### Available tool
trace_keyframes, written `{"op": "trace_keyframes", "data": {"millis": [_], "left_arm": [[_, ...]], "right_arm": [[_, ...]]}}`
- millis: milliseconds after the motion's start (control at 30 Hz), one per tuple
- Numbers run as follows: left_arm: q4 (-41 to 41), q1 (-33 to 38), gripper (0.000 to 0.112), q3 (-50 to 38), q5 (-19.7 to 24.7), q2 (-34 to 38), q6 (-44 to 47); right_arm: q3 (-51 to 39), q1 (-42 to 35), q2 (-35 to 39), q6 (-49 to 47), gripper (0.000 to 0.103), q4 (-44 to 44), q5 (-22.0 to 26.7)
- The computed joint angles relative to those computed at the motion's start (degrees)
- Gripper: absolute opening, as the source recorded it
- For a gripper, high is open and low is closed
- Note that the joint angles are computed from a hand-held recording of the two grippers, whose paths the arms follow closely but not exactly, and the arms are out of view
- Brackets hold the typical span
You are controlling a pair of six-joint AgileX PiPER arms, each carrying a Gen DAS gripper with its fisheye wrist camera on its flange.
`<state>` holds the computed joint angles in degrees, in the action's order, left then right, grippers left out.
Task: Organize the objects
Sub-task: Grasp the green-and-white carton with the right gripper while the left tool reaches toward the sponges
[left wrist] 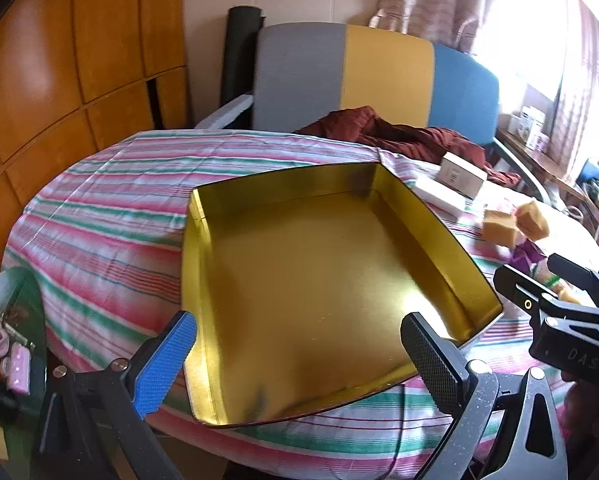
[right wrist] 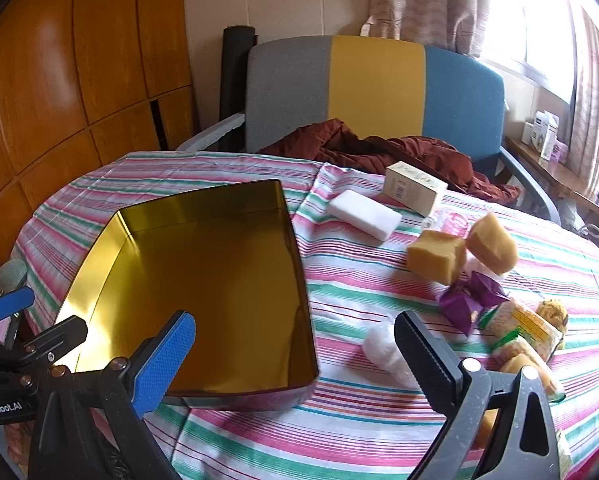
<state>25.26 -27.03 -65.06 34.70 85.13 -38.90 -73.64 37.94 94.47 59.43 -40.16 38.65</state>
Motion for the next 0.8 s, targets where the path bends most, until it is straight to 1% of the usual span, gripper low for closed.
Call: {"op": "trace_keyframes", "data": {"millis": [133, 233, 333, 400, 500, 600, 667, 733, 800], "left_arm": [[-3.8, -0.3, 0.103, -1.8, -0.3, 1.2, 5.0], [-4.3, -1.1, 0.103, -3.0, -0.5, 2.2, 6.3], [-8.4, -1.1, 0.103, -3.7, -1.7, 3.0, 11.6], [-10.9, -1.2, 0.103, -4.6, -1.7, 3.9, 14.9], [-18.3, -0.3, 0.103, -5.4, -1.9, 4.9, 21.5], [-26.7, 1.1, 0.103, -5.7, -2.1, 5.3, 28.6], [-32.3, 1.9, 0.103, -5.3, -2.9, 5.4, 33.3], [-36.0, 2.4, 0.103, -5.6, -2.9, 5.7, 36.2], [-38.1, 2.2, 0.103, -6.3, -2.8, 6.4, 38.0]], "right_arm": [[1.6, -1.6, -2.0, -0.7, 0.102, 0.7, 0.5], [2.8, -3.2, -3.7, -2.8, 0.102, 2.0, 0.8], [4.4, -6.2, -6.3, -8.1, 0.102, 6.2, 0.9], [5.9, -9.5, -8.9, -12.3, 0.102, 9.7, 1.1], [7.3, -15.2, -12.7, -19.2, 0.102, 15.4, 2.5], [8.2, -22.3, -16.3, -27.1, 0.102, 20.4, 5.6], [8.3, -27.6, -18.1, -33.1, 0.102, 23.4, 9.0], [8.1, -31.9, -18.9, -38.9, 0.102, 25.8, 11.9], [7.1, -36.1, -18.8, -46.2, 0.102, 28.5, 16.0]]}}
